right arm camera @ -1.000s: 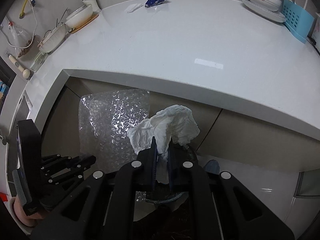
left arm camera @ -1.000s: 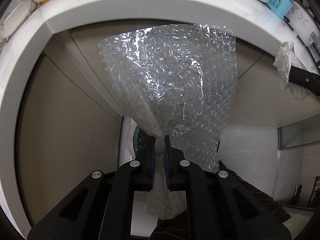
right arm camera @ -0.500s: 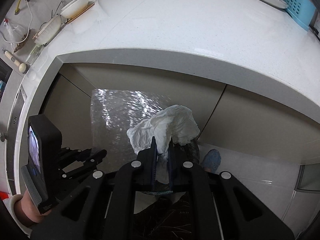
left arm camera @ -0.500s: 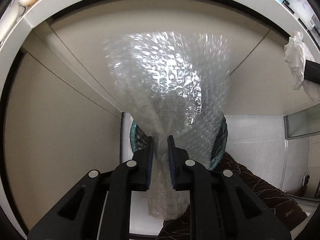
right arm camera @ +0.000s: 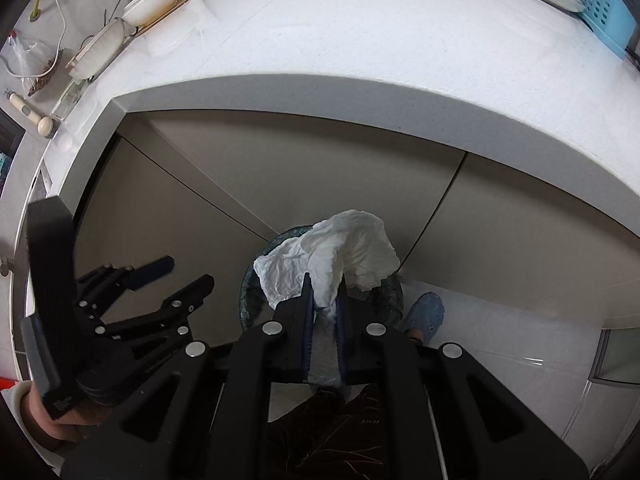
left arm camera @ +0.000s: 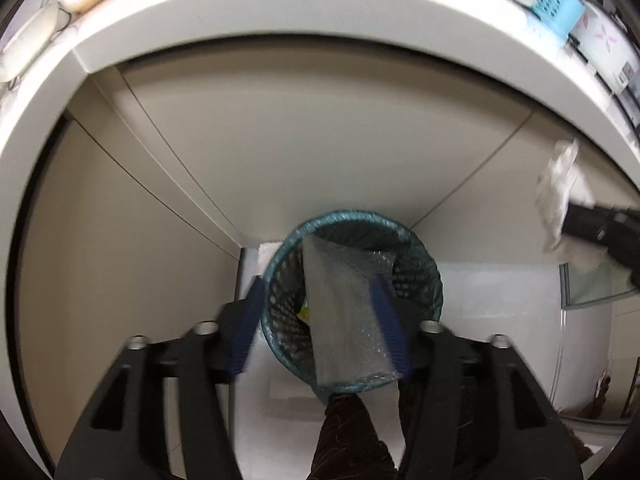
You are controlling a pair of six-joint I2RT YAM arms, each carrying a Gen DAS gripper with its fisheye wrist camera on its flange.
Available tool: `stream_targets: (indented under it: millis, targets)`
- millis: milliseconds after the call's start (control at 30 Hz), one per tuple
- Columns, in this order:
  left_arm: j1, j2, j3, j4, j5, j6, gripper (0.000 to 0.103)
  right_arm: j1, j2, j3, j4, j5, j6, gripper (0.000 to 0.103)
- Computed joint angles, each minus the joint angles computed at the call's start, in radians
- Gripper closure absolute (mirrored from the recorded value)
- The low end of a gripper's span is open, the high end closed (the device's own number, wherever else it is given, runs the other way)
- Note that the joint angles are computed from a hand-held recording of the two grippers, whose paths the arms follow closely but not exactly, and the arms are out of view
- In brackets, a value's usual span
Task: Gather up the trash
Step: 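Open the left tool to drop the bubble wrap while the right tool drops the tissue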
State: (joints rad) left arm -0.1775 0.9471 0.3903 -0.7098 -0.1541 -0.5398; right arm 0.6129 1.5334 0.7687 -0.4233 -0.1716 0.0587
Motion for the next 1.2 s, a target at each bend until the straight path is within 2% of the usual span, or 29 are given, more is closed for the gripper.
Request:
stream_targets:
  millis: [67, 133, 233, 300, 600, 967, 1133, 1200]
  targets:
    - [0.037, -0.049, 0.014, -0.044, 0.006, 0.023, 0.034, 0.009, 0.009, -0.001, 0.007, -0.001, -0.001, 0.094]
    - [0.072, -0.085, 0.041, -0.095, -0.003, 0.043, 0.02, 0.011, 0.017, -0.003, 0.015, -0.006, -0.011, 0.094]
    - [0.121, -0.121, 0.061, -0.13, -0.003, 0.066, 0.009, 0.038, 0.046, -0.001, 0.03, -0.004, -0.008, 0.094]
    - [0.139, -0.128, 0.074, -0.14, -0.008, 0.068, 0.006, 0.06, 0.066, 0.0, 0.044, -0.001, -0.003, 0.094]
    - [0.296, -0.185, 0.085, -0.2, 0.035, 0.164, 0.006, 0.129, 0.134, -0.01, 0.082, 0.008, 0.001, 0.091]
    - [0.306, -0.181, 0.055, -0.178, 0.04, 0.167, 0.006, 0.133, 0.159, -0.012, 0.086, 0.015, 0.005, 0.07]
    - [0.31, -0.174, 0.046, -0.163, 0.043, 0.171, 0.006, 0.134, 0.151, -0.027, 0.104, 0.025, 0.012, 0.058]
    - [0.314, -0.173, 0.043, -0.158, 0.045, 0.176, 0.006, 0.137, 0.148, -0.028, 0.107, 0.032, 0.018, 0.05]
